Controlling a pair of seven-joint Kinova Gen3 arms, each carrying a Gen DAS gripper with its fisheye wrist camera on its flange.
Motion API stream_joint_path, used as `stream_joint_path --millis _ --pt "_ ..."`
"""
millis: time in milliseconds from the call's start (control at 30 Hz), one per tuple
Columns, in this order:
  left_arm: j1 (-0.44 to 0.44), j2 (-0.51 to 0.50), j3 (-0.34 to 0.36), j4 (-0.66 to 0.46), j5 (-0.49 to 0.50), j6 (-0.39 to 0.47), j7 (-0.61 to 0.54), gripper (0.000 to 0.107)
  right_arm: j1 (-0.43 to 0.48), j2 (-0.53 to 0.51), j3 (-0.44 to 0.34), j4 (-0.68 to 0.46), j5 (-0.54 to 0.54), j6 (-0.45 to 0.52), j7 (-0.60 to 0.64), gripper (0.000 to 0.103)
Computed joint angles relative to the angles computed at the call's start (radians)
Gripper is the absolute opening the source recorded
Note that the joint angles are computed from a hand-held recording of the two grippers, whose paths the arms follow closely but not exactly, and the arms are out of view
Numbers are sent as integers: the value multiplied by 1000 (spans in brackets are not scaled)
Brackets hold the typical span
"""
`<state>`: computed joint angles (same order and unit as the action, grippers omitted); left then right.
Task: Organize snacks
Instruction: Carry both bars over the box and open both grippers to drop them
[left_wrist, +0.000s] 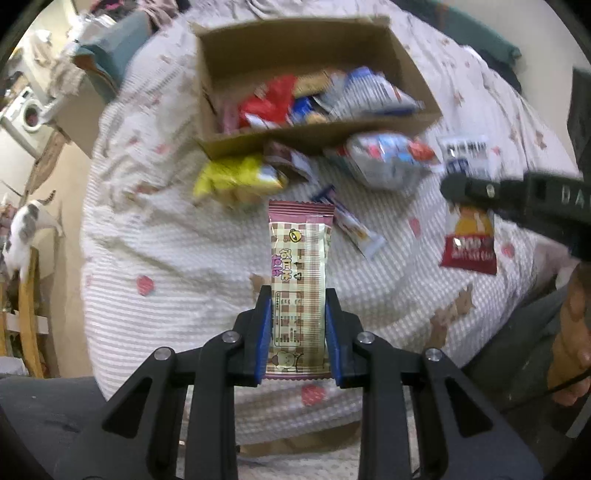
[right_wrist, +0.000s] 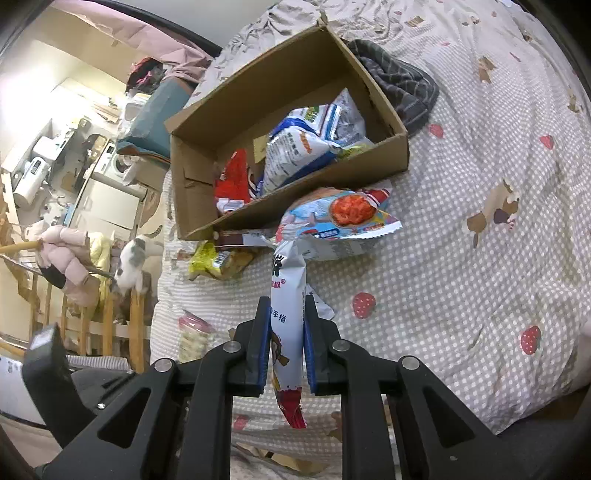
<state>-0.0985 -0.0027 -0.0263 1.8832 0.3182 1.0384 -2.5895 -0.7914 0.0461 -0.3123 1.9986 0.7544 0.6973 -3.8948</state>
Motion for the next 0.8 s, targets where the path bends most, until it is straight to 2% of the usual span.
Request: stream_joint_path --millis 67,167,333,467,600,800 --pt "-15 8 -14 -22 23 -1 -7 22 -4 5 -2 -11 4 16 14 16" --pt "-32 21 -18 -65 50 4 -2 22 -12 31 -12 -69 -5 78 99 16" --pt "-36 66 0 -116 86 -41 16 22 -49 26 9 -92 50 106 104 16" --pt "-28 100 22 -186 96 -52 69 22 -22 -17 10 -93 88 128 117 16" --pt "-17 133 46 -235 109 -73 102 22 30 -20 12 -128 71 188 227 16" --pt "24 197 81 -299 79 -101 190 22 121 -11 57 -114 48 86 325 16"
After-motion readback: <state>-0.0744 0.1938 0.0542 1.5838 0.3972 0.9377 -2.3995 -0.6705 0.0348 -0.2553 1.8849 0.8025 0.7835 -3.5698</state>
